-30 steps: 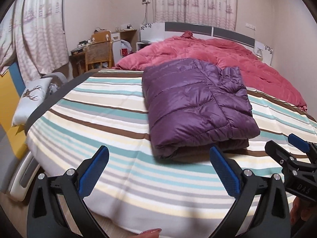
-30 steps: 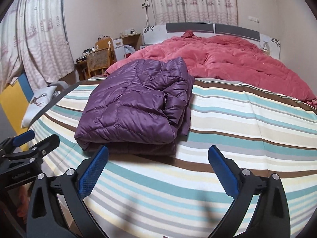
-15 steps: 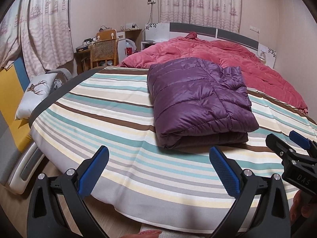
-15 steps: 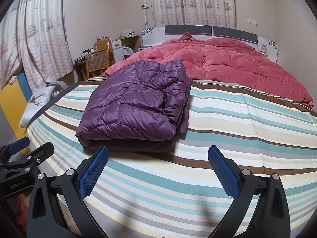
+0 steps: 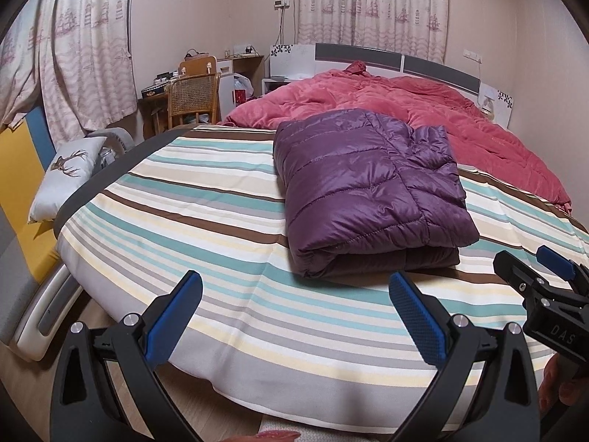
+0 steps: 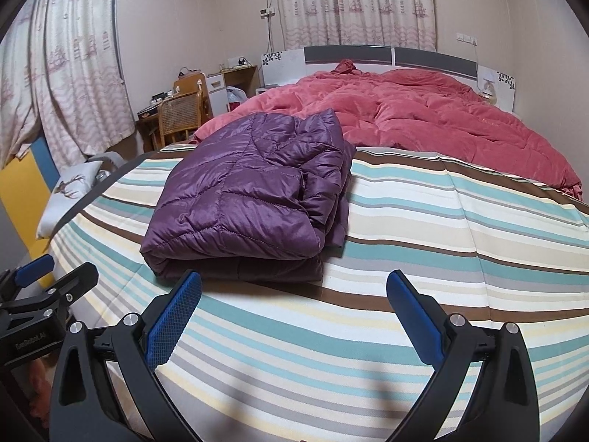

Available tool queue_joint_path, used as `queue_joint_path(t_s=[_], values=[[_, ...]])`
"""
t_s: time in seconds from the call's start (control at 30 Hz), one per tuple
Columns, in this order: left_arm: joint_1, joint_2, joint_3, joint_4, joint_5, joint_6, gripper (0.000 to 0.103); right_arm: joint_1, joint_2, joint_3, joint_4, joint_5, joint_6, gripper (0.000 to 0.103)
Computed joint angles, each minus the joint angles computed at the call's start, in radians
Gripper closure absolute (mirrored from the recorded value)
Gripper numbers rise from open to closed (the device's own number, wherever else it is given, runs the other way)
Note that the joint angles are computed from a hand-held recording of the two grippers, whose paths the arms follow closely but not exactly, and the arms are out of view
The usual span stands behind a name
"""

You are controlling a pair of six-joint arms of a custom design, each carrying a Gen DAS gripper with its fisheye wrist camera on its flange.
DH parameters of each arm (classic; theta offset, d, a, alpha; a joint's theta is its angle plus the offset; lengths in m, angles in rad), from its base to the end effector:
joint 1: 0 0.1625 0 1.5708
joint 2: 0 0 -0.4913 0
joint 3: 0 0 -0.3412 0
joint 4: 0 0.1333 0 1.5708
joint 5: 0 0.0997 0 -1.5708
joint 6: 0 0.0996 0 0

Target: Fold large clothes

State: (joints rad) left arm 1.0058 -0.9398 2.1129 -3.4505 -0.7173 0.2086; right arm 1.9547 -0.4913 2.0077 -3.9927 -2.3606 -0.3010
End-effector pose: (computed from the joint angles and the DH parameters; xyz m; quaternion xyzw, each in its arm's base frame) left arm -0.1133 -0.5679 0.2596 0.1896 0.8450 -0.3788 0.3264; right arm 0.2709 -0.5036 0.0887 0.1202 -0.8384 0.4178 0.3289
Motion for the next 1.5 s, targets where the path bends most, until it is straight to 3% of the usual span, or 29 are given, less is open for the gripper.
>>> queue_joint_path(t_s=[1.13, 1.5], values=[[0.014, -0.012, -0.004, 0.062, -0.035, -0.05, 0.002, 0.0, -0.006, 0.01, 0.01, -0.001, 0.015, 0.003], [0.001, 0.006, 0.003, 0.002, 0.006, 0.004, 0.002, 0.001, -0.009, 0.016, 0.026, -0.003, 0.027, 0.003]])
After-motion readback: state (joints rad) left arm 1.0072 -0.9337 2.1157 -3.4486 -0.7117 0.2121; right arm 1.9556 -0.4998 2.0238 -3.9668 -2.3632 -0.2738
